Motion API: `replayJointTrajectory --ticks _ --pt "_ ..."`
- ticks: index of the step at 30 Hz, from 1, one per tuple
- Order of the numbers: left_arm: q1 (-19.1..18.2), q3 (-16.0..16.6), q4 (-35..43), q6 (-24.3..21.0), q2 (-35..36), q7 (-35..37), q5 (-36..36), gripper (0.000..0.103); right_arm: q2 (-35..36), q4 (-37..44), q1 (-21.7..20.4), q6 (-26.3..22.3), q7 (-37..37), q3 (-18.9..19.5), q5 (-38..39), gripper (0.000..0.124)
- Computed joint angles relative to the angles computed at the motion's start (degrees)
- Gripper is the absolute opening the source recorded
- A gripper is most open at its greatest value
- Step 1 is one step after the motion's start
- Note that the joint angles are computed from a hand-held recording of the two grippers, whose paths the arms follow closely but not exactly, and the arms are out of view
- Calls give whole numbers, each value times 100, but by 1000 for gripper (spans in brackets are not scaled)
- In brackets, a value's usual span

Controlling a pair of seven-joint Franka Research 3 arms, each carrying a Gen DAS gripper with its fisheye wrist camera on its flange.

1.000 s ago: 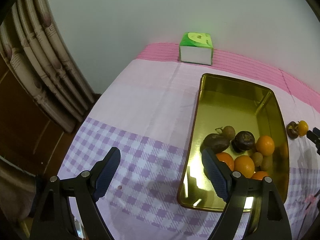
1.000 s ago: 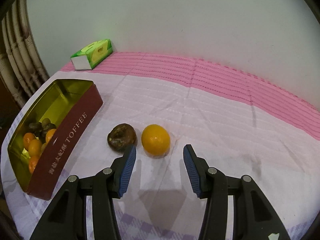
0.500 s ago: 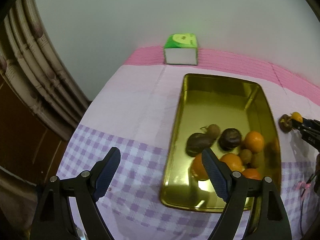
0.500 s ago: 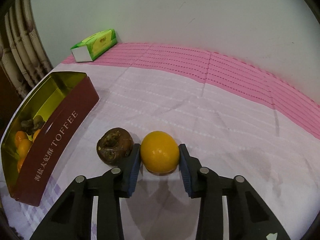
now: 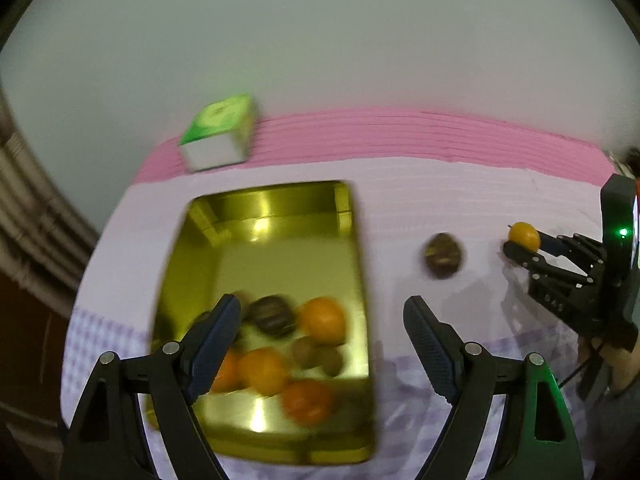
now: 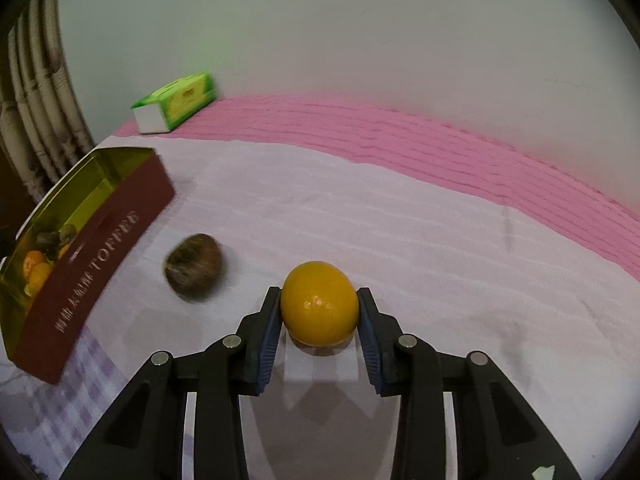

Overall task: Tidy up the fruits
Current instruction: 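Grasp the last dark brown fruit with the left gripper while the right holds the orange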

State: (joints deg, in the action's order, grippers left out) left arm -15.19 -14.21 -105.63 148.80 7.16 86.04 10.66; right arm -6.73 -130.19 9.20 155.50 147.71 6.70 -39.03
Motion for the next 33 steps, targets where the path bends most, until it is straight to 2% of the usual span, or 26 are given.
replayJointTrajectory --ticks 7,11,16,24,29,31,33 --pt "-250 -233 715 -339 666 224 -257 84 -848 -742 -333 -381 469 183 -285 34" --pt "-386 -242 1039 -506 962 151 -229 83 -1224 -1114 -544 -405 515 288 -127 34" --pt "-528 -245 1503 -818 1325 -39 -199 82 -1336 -1311 -783 -290 595 440 15 34" --pt "-680 -188 2269 -1352 1938 -145 -103 63 -1357 -1370 -929 -171 488 542 244 34" --pt "-749 -171 2488 -1427 2129 -125 -70 62 -1449 -1470 -987 -82 374 547 371 34" --pt "-779 -168 2636 -1494 2236 -94 -50 59 -1452 -1481 -995 -72 290 546 451 34" --pt "-799 -167 2778 -1580 2338 -82 -66 52 -1413 -1447 -1026 -85 269 581 479 34"
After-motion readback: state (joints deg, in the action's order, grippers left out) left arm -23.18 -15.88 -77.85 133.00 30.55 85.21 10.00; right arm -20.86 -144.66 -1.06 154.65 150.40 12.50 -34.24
